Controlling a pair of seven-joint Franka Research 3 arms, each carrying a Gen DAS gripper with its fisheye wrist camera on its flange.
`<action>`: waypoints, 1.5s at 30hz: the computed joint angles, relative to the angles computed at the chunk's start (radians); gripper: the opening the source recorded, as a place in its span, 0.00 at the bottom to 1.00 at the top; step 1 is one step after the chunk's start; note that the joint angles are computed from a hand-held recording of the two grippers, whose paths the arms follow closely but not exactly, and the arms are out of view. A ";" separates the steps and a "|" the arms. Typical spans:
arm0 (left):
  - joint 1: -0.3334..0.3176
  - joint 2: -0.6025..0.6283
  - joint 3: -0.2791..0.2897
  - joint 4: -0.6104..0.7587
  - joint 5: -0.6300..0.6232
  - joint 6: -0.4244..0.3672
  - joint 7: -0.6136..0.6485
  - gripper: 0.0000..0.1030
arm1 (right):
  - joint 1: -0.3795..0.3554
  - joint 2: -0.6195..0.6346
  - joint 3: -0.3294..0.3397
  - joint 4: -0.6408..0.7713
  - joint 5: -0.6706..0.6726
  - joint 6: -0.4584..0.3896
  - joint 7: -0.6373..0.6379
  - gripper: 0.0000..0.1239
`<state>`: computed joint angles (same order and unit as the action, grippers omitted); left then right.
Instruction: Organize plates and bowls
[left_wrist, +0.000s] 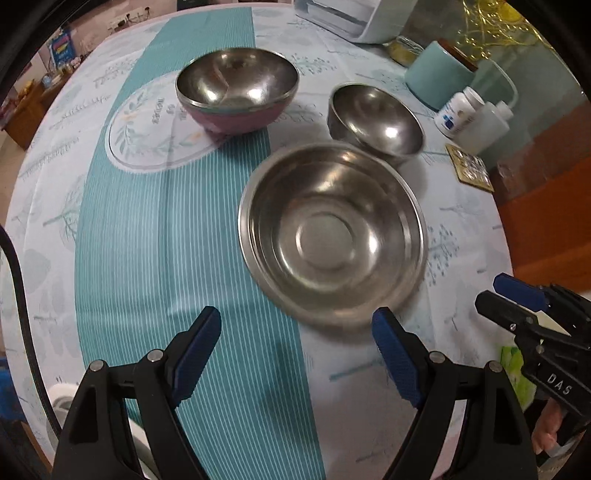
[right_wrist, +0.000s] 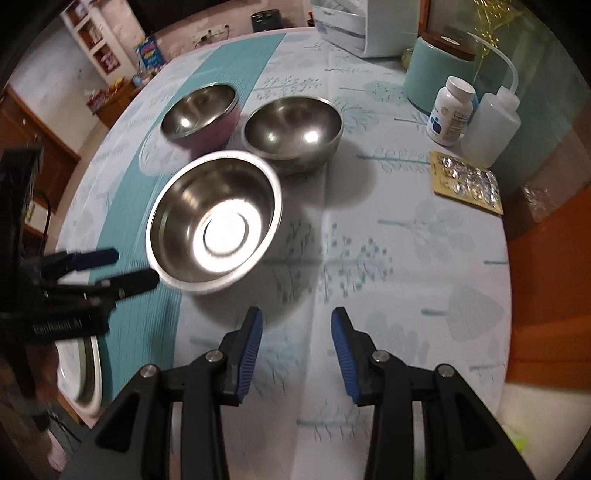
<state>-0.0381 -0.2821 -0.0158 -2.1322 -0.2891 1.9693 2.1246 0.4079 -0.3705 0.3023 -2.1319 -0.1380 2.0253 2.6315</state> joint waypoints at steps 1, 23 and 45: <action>0.000 0.007 -0.005 0.003 0.005 0.016 -0.008 0.80 | -0.005 0.004 -0.006 -0.001 -0.001 0.015 0.000 0.32; 0.019 0.212 -0.058 0.150 0.029 0.047 -0.063 0.64 | -0.037 0.123 -0.090 0.008 0.056 0.153 -0.061 0.32; 0.076 0.297 -0.076 0.254 0.028 -0.077 -0.024 0.09 | -0.019 0.176 -0.104 0.028 0.131 0.197 -0.097 0.09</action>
